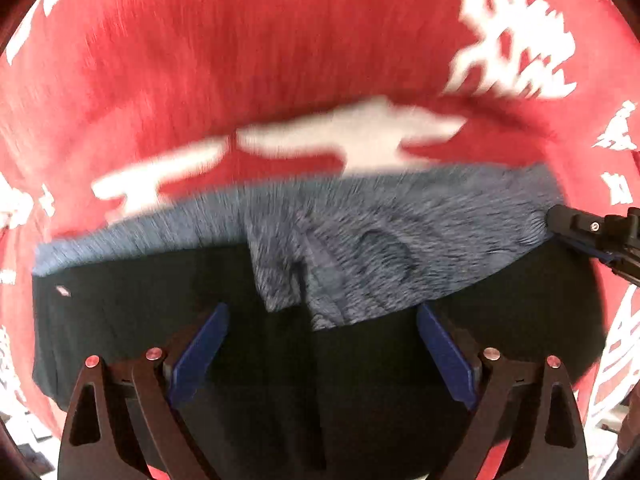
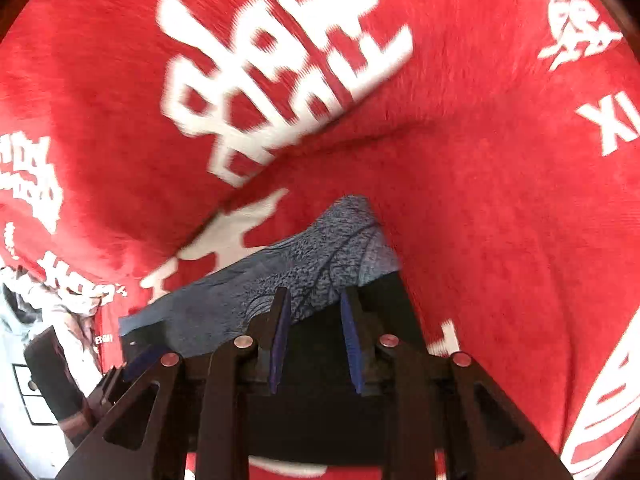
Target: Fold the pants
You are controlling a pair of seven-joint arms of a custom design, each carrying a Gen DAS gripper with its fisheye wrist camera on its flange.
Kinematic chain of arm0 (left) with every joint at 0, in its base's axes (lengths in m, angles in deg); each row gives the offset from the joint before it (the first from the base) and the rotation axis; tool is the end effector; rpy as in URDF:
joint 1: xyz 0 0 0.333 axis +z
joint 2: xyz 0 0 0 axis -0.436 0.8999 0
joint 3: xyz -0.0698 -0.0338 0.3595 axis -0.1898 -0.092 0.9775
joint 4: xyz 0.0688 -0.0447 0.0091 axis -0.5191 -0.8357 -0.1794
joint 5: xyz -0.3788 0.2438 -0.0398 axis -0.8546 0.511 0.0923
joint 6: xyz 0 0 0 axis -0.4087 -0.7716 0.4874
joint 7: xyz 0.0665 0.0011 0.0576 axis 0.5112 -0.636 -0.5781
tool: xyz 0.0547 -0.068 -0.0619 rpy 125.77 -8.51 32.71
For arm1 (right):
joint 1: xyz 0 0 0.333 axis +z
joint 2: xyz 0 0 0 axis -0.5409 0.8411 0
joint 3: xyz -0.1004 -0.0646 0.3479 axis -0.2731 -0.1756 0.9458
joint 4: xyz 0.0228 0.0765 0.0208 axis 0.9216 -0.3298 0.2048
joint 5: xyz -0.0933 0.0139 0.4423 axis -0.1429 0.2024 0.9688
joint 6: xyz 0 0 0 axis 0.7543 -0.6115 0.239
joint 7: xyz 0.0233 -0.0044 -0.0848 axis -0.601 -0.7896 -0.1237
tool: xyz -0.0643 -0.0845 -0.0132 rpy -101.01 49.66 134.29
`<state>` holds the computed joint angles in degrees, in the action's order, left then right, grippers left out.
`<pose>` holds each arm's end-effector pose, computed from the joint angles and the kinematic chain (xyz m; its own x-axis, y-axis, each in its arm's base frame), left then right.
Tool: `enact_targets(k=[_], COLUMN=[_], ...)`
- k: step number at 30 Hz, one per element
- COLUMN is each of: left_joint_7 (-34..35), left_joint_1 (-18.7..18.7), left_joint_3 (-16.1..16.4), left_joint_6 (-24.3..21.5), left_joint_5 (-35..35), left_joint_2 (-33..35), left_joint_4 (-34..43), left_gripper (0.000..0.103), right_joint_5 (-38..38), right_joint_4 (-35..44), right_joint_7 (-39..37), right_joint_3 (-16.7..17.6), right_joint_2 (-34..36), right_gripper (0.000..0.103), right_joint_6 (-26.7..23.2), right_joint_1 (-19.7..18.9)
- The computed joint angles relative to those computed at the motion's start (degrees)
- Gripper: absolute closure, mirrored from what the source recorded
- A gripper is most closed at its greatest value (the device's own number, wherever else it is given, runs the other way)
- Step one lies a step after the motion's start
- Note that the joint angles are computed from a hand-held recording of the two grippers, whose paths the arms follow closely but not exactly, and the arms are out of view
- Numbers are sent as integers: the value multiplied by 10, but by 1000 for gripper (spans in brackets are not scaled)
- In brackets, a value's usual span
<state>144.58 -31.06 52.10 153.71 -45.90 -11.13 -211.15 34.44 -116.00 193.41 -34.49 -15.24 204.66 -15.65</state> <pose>0.4690 -0.1050 0.5375 -0.3480 -0.9371 0.0284 -0.9275 0.3397 -0.1563 0.3977 0.1741 0.5804 -0.5163 -0.7577 -0.3991 -0.8105 0.5829 -0.0582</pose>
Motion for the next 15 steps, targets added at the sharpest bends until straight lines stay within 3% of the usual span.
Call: enact_targets(k=[4, 11, 15], left_joint_7=[28, 90, 99], left_joint_1=[9, 42, 72], left_joint_3=[16, 55, 70], left_joint_6=[-16, -83, -124], left_joint_5=[-1, 6, 15], left_joint_2=[-19, -79, -95], left_joint_4=[0, 7, 14], left_gripper=[5, 5, 5], right_joint_5=[-34, 23, 22], right_joint_4=[39, 73, 107], right_joint_7=[-20, -11, 10], right_joint_3=[19, 28, 44], right_joint_2=[26, 44, 67], right_gripper=[69, 69, 55], right_joint_6=[-36, -83, -114], right_joint_1=[14, 52, 66])
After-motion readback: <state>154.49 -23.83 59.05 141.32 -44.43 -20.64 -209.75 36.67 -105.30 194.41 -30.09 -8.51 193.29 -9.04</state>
